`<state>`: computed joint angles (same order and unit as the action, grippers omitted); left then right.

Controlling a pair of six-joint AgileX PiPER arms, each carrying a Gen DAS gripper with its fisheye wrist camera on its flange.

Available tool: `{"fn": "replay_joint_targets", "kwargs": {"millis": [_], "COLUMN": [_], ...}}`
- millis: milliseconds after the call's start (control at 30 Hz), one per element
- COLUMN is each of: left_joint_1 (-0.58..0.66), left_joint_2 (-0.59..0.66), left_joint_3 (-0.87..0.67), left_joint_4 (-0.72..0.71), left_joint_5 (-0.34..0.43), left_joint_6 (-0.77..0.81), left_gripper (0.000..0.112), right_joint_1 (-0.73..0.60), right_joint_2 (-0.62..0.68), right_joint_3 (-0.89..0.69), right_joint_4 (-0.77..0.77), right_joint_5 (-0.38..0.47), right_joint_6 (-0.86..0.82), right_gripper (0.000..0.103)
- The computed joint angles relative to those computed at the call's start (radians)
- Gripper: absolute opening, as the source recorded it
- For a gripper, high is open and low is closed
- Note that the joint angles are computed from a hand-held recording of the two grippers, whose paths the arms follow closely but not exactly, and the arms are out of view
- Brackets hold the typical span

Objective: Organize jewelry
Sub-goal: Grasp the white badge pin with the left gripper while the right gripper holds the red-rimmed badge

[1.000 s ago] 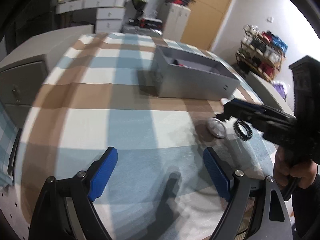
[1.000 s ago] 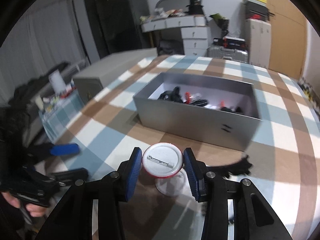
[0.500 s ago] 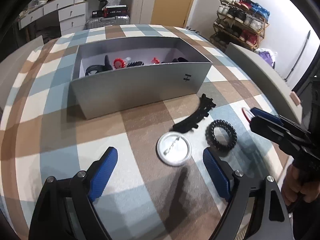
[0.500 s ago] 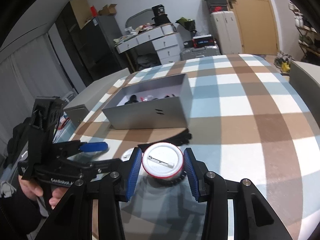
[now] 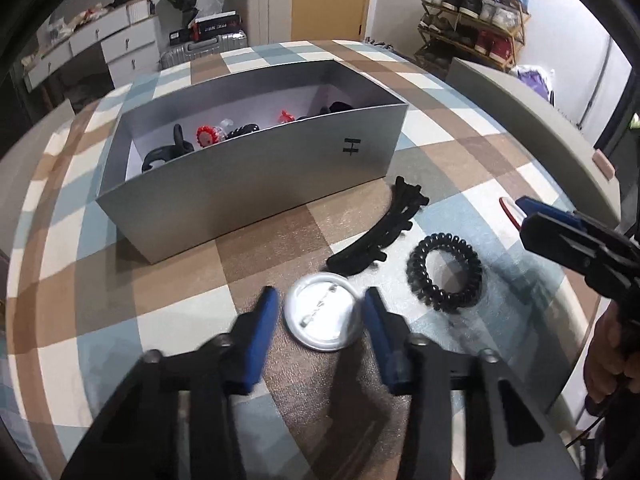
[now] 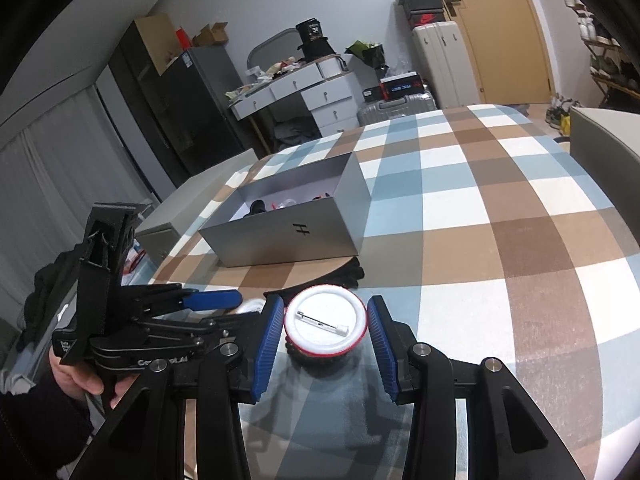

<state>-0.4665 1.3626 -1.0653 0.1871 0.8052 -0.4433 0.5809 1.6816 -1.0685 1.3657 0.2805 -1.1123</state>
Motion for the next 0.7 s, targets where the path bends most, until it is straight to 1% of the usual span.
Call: {"fn": "replay_joint_targets", "kwargs": {"millis": [133,167,200,233,300,367,433,467,533,567,600,633,700], "left_joint_1": [-0.016,-0.021,-0.028,-0.034,-0.029,-0.053,-0.067,-0.063,-0.032,-0.026,-0.024,-0.023,-0.013], "left_joint_2": [0.014,0.015,0.015,0.014,0.017,0.029,0.029,0.028,0.032,0.035,0.041,0.046,0.048], "left_joint_3": [-0.015,-0.017,-0.017,-0.021,-0.028,-0.031,-0.028,-0.028,-0.035,-0.04,-0.045,-0.049,-0.052], "left_joint_4": [0.014,0.027,0.042,0.059,0.05,0.099,0.131,0.123,0.056,0.047,0.047,0.051,0.035], "left_joint_5": [0.012,0.014,0.014,0.021,0.031,0.05,0.05,0.046,0.037,0.039,0.046,0.051,0.051], "left_joint_6": [-0.018,-0.033,-0.048,-0.066,-0.064,-0.104,-0.132,-0.126,-0.076,-0.071,-0.073,-0.079,-0.073], "left_gripper": [0.033,0.031,0.02,0.018,0.018,0.018,0.019,0.02,0.024,0.033,0.044,0.048,0.05], "right_joint_1": [-0.007,-0.009,-0.01,-0.012,-0.015,-0.021,-0.023,-0.022,-0.024,-0.023,-0.023,-0.023,-0.025], "right_joint_2": [-0.002,-0.002,-0.005,-0.007,-0.01,-0.005,-0.009,-0.011,-0.013,-0.017,-0.021,-0.024,-0.027], "right_joint_3": [0.009,0.01,0.014,0.017,0.023,0.019,0.026,0.029,0.03,0.033,0.038,0.042,0.045], "right_joint_4": [0.036,0.043,0.052,0.061,0.07,0.057,0.068,0.064,0.074,0.076,0.085,0.092,0.099], "right_joint_5": [0.008,0.011,0.011,0.011,0.018,0.028,0.029,0.026,0.028,0.028,0.024,0.025,0.024], "right_joint_6": [-0.032,-0.038,-0.048,-0.057,-0.068,-0.051,-0.059,-0.056,-0.065,-0.068,-0.078,-0.085,-0.09], "right_gripper": [0.042,0.042,0.042,0.042,0.042,0.042,0.042,0.042,0.042,0.042,0.042,0.042,0.042]}}
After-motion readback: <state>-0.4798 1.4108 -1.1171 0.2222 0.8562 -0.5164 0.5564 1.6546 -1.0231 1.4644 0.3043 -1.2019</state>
